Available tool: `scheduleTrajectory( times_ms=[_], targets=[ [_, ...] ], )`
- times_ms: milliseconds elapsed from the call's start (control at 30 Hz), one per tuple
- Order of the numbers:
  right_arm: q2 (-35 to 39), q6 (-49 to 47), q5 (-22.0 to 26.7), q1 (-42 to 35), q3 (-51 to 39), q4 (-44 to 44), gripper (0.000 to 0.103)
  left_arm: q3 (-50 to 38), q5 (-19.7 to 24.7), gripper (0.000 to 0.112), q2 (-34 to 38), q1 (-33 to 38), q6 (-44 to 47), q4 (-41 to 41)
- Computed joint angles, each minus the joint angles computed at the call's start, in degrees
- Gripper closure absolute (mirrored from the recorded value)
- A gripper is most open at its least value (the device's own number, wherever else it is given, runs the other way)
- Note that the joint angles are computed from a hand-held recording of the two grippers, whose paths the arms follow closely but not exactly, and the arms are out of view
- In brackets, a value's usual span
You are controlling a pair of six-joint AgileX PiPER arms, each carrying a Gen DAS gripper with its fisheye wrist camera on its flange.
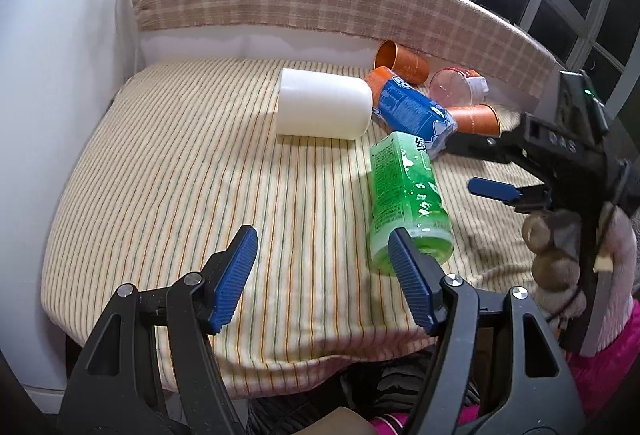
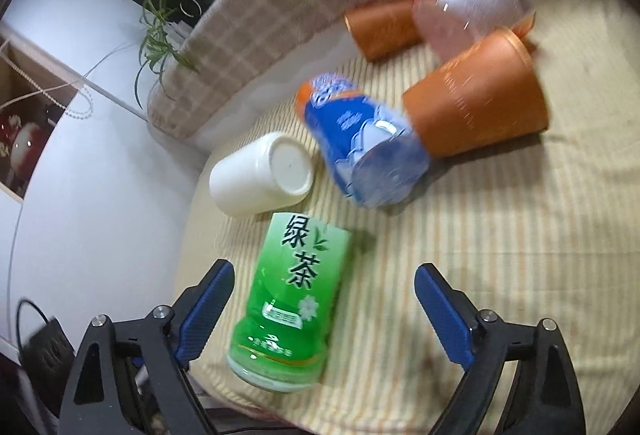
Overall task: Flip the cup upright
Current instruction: 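Close the right tool around the lying green tea bottle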
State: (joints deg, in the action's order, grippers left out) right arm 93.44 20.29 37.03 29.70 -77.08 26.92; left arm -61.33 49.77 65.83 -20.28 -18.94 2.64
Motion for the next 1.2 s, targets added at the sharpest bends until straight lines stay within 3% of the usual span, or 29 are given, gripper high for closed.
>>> scheduleTrajectory(
  times_ms=[100, 400, 767, 867, 1200],
  targets=[
    [3.48, -2.59, 2.65, -0.77, -3.41, 4.05, 0.013, 0.58, 0.33, 0.036, -0.55, 0.43, 0.62, -0.83],
    [9.92, -5.23, 8.03, -2.48, -9.71, 10.41, 0.02, 1.27, 1.16, 0.036, -1.49, -0.15, 0.12, 0.03],
    [14.56, -2.98, 11.04, -1.76, -14.88, 8.6, 0.033, 1.84, 0.77, 0.036, -1.89, 1.31, 0.89, -1.15],
    [14.79, -4.73, 10.74, -1.95, -14.6, 10.34, 0.038, 1.9, 0.69, 0.036, -1.94, 1.37, 0.8, -1.23],
    [8.28, -5.25, 6.24, 0.55, -9.78, 3.22, 0.04, 1.42, 0.4, 0.036, -1.69, 0.94, 0.18, -1.22]
  ],
)
